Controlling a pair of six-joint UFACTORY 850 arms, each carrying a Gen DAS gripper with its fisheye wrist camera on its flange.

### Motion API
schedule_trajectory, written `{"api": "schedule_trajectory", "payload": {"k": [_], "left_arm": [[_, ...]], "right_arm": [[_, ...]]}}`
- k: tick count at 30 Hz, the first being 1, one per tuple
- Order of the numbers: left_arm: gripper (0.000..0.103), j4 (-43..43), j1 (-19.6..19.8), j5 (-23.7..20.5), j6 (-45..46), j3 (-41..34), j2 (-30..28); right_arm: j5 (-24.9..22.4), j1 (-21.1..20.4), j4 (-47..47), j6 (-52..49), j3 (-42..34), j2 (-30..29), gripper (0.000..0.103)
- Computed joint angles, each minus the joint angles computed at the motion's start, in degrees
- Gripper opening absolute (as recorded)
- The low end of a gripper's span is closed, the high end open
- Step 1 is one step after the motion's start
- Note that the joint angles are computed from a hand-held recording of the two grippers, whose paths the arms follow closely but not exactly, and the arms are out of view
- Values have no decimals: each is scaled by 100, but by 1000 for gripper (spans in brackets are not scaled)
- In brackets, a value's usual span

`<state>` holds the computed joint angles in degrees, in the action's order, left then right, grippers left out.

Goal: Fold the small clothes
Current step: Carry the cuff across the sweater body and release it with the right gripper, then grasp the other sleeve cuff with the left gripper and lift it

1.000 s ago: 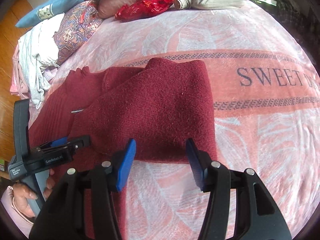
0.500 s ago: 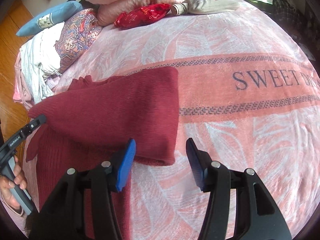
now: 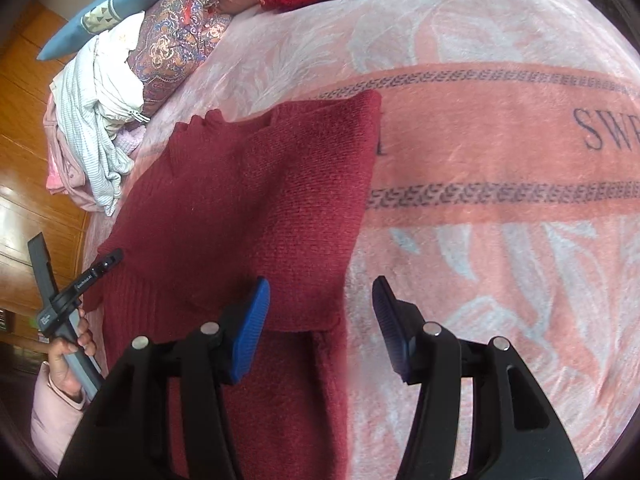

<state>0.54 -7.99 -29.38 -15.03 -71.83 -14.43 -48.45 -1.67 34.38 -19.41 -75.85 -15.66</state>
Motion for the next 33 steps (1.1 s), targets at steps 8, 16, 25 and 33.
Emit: {"api": "schedule_trajectory", "payload": {"k": [8,16,25,33], "left_arm": [[38,571,-54,180,-428,108,15],[50,939,-79,124,-783,94,-76],[86,586,335,-126,-239,189,343],[95,479,1553,-720,-113,380,653]], "right_arm": [[-64,179,-666,599,-85,-189,26],[322,331,-1238,1095,151,-73,23],[484,582,-2085,1701,206,288,43],[223,1124,-2773,2557,86,474,47]]}}
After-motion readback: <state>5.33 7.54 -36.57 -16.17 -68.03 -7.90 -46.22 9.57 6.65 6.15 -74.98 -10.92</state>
